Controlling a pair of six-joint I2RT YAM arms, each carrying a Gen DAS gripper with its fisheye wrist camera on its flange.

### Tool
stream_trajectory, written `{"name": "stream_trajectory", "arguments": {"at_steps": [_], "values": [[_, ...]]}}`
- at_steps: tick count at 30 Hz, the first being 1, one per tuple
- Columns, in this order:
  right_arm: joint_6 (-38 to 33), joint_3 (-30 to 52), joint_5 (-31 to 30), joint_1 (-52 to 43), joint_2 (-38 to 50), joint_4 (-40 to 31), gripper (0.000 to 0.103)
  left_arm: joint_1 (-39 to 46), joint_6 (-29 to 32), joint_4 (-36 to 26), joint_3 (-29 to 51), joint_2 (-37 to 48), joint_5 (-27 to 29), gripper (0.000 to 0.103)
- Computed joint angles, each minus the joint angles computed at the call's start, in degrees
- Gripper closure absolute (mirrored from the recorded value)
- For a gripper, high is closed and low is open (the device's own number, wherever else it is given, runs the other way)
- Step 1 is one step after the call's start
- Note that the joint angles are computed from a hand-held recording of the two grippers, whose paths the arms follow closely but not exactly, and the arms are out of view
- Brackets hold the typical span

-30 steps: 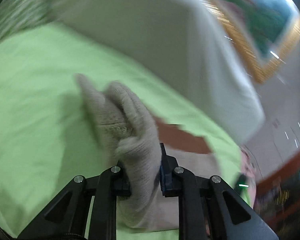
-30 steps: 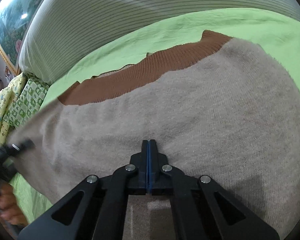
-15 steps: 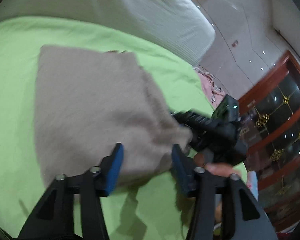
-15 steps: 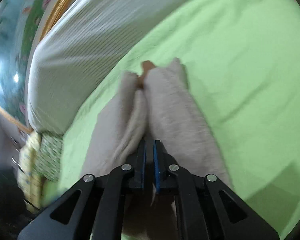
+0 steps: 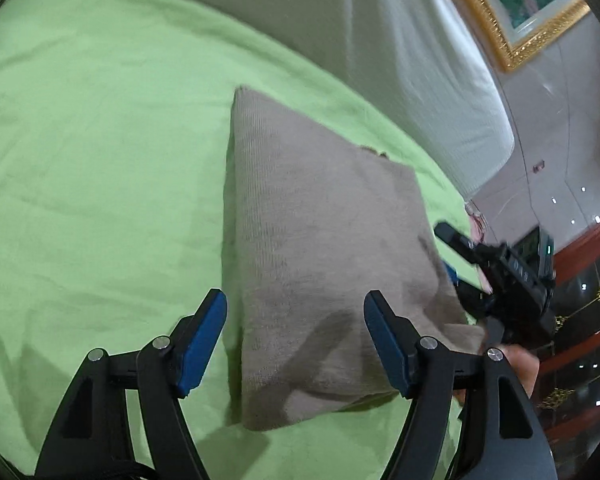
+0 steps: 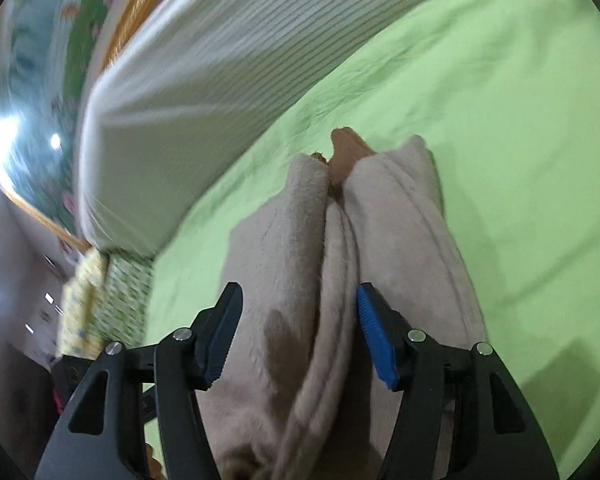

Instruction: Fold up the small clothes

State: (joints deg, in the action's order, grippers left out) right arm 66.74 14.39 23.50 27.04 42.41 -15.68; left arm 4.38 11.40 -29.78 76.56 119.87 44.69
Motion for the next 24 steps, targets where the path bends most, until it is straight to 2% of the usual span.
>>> {"name": "stream_trajectory", "arguments": {"at_steps": [4, 7, 8, 9, 10, 11, 16, 19, 21, 23, 24], "values": [[-7.04, 4.75, -8.10, -7.55, 11.48, 2.96, 0.042, -1.60, -1.93, 1.46, 0.67, 3.53, -0.92, 0.030], [-11.21, 8.43, -11.43, -9.99, 18.97, 3.61, 0.042, -2.60, -2.53, 1.46, 1.38, 6.17, -1.42, 0.030], [-12.23, 9.13, -11.64, -9.83, 20.28, 3.53, 0.045, -3.23, -3.51, 2.97, 0.70, 6.40, -1.55, 0.030], [-13.47, 9.80, -11.40, -9.27, 21.47, 3.57, 0.058, -3.40, -3.87, 4.04, 0.18, 6.35, -1.63, 0.030], [-14.21, 10.27, -10.75, -8.63, 21.98, 3.26, 0.070, -3.21, -3.47, 5.16, -1.19, 5.62, -2.08, 0.030], [-14.04, 10.69, -8.39, -6.97, 21.58, 1.81, 0.085, -3.58, -3.62, 5.51, -1.31, 5.32, -2.64, 0.030], [-12.32, 12.18, 2.27, 0.49, 15.04, -2.97, 0.088, -5.21, -4.10, 3.20, 0.07, 2.80, -2.19, 0.029], [-8.89, 13.68, 12.27, 6.90, 8.65, -9.93, 0.088, -6.37, -3.15, 3.96, -1.42, 0.61, -2.66, 0.025], [-2.73, 14.21, 19.58, 11.23, 7.61, -18.60, 0.088, -7.86, -2.90, 4.65, -1.79, 0.14, -4.64, 0.025], [-1.55, 10.14, 17.51, 9.31, 4.84, -17.90, 0.087, -8.80, -1.99, 3.52, -1.22, 0.92, -6.53, 0.025], [-2.73, 5.91, 11.75, 5.18, 0.88, -15.68, 0.085, -8.96, -1.59, 3.01, -0.97, 1.57, -6.67, 0.025]]}}
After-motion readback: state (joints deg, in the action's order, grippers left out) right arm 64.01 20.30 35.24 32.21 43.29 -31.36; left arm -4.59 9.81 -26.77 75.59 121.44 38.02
